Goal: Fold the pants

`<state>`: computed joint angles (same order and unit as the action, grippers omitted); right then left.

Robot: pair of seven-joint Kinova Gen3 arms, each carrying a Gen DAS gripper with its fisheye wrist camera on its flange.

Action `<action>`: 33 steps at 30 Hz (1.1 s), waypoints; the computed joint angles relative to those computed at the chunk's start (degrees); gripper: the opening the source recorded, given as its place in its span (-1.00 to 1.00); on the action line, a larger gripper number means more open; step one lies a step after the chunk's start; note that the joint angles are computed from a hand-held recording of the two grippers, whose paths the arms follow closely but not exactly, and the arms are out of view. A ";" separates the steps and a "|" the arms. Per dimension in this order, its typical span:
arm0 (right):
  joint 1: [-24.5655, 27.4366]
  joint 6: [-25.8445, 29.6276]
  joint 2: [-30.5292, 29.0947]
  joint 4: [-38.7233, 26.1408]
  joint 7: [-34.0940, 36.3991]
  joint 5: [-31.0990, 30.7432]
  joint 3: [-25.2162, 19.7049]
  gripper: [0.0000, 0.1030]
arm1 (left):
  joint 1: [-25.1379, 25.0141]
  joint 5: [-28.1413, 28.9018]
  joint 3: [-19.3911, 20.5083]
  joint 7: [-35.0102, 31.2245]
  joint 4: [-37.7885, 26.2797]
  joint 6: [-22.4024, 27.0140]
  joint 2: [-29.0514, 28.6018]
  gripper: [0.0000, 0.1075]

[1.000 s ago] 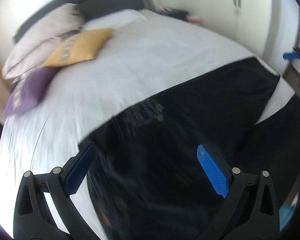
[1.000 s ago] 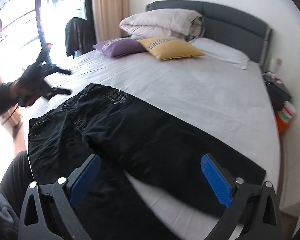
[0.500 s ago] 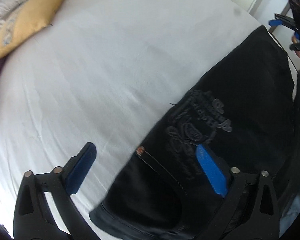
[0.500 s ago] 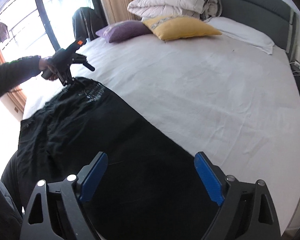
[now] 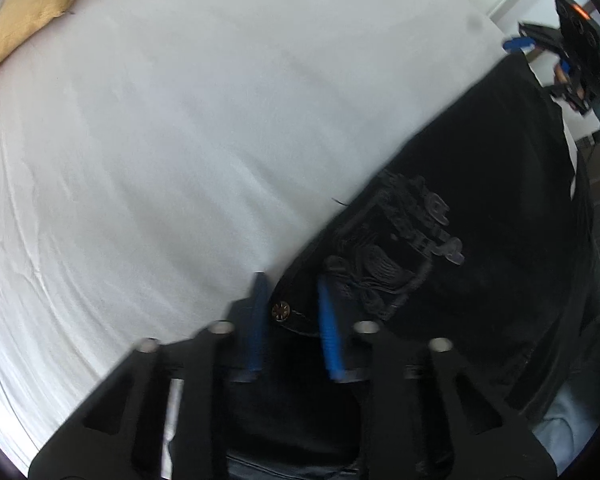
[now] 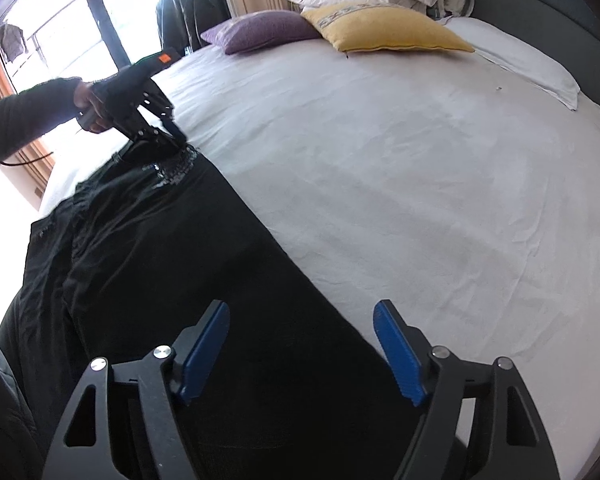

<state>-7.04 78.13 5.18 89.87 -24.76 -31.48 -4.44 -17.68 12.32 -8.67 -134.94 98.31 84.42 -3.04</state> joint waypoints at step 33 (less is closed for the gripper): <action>-8.63 -5.05 0.58 -0.70 -3.77 16.09 -3.95 -0.80 | 16.28 -14.25 7.28 17.01 12.05 -7.28 -39.44 -0.87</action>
<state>-15.67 73.08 5.76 89.17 -28.52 -15.39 -8.39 -1.40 -1.94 -1.39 -117.93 110.36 77.15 -42.48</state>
